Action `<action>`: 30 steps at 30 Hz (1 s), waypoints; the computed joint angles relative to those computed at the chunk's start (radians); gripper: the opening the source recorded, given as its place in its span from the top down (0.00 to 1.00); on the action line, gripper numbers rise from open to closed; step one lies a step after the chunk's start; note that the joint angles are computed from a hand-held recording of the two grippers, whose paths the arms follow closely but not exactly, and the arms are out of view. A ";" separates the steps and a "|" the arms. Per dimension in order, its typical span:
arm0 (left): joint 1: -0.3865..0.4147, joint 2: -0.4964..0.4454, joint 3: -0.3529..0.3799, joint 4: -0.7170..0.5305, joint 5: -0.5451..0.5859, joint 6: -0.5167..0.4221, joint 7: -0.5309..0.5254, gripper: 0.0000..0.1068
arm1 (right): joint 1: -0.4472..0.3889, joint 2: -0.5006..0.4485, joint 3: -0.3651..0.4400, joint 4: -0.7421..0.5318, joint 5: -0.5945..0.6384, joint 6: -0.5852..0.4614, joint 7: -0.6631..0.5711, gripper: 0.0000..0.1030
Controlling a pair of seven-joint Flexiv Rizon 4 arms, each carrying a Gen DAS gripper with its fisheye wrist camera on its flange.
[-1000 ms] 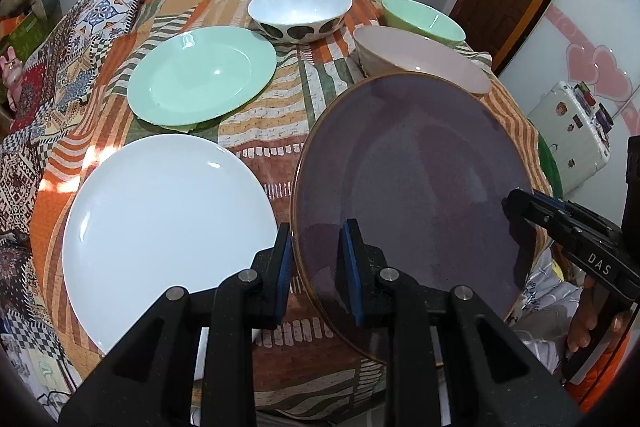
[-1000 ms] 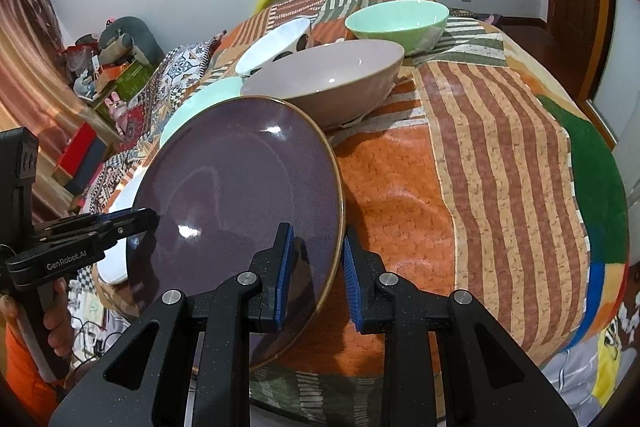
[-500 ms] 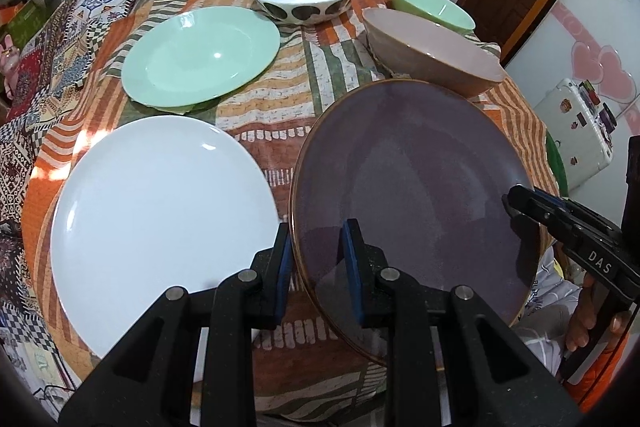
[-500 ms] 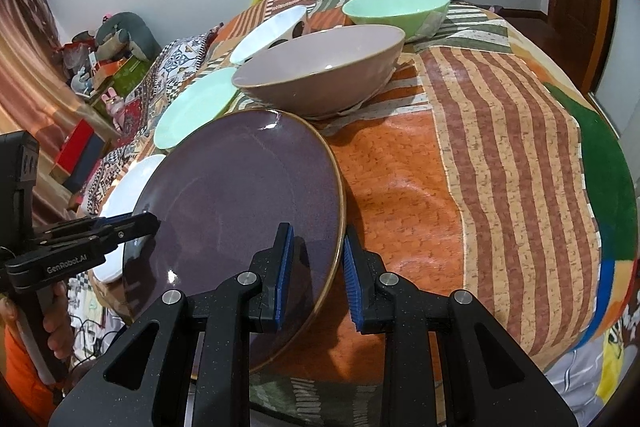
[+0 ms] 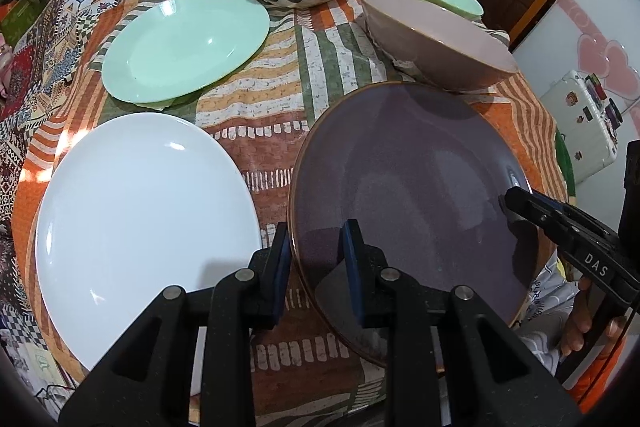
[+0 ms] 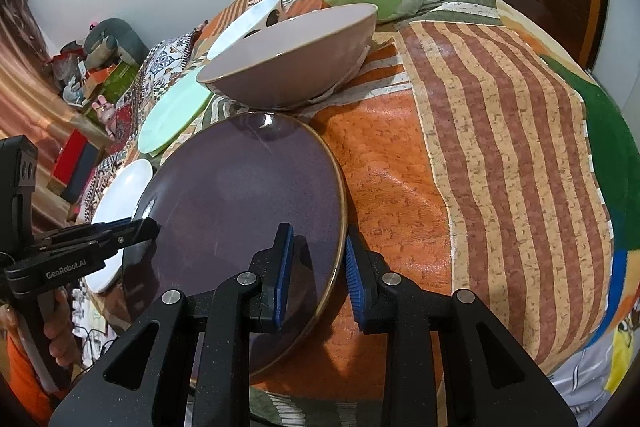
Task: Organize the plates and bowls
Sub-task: 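Lower the dark purple plate onto the tablecloth and open both grippers, then move both grippers to the white plate rim and close them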
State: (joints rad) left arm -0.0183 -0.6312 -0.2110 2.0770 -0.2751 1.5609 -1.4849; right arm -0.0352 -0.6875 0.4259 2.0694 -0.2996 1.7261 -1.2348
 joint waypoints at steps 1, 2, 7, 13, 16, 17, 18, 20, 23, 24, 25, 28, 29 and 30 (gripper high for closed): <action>0.006 -0.001 -0.006 0.000 -0.002 -0.002 0.001 0.77 | -0.003 0.000 0.004 0.000 0.000 -0.001 -0.001 0.76; 0.020 -0.001 -0.020 0.003 -0.004 -0.001 0.006 0.77 | -0.006 0.000 0.006 0.000 0.000 -0.004 -0.001 0.76; 0.000 0.028 0.004 0.039 0.019 0.079 -0.003 0.77 | 0.005 0.018 -0.007 0.011 0.008 0.011 -0.007 0.69; 0.018 0.092 -0.002 0.098 0.069 0.177 -0.031 0.77 | 0.071 0.073 -0.089 0.063 0.012 0.094 0.008 0.62; 0.020 0.117 0.004 0.124 0.092 0.224 -0.059 0.75 | 0.090 0.099 -0.113 0.090 0.000 0.135 0.013 0.62; 0.023 0.126 0.004 0.133 0.100 0.237 -0.068 0.75 | 0.100 0.107 -0.122 0.097 -0.002 0.148 0.016 0.62; 0.023 0.134 0.005 0.139 0.108 0.245 -0.077 0.75 | 0.104 0.115 -0.127 0.105 -0.008 0.161 0.019 0.62; 0.043 0.151 -0.012 0.161 0.131 0.272 -0.098 0.75 | 0.124 0.127 -0.141 0.113 -0.014 0.181 0.027 0.62; 0.035 0.182 0.010 0.191 0.159 0.319 -0.127 0.72 | 0.160 0.146 -0.170 0.125 -0.022 0.216 0.027 0.59; 0.021 0.190 0.028 0.197 0.164 0.335 -0.135 0.68 | 0.178 0.153 -0.183 0.128 -0.020 0.232 0.024 0.56; 0.001 0.200 0.055 0.208 0.166 0.359 -0.142 0.63 | 0.200 0.158 -0.198 0.129 -0.014 0.245 0.021 0.53; -0.056 0.226 0.130 0.245 0.159 0.435 -0.157 0.56 | 0.255 0.167 -0.231 0.131 0.000 0.284 0.004 0.52; -0.058 0.234 0.139 0.257 0.162 0.451 -0.161 0.55 | 0.260 0.168 -0.230 0.129 -0.005 0.289 0.003 0.51; -0.053 0.245 0.145 0.270 0.169 0.465 -0.166 0.54 | 0.261 0.165 -0.224 0.123 -0.016 0.295 0.003 0.51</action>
State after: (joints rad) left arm -0.0715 -0.3863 -0.0662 2.3466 -0.1065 2.0260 -1.6505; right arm 0.2254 -0.5222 0.2019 2.1920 -0.3152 2.0216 -1.2322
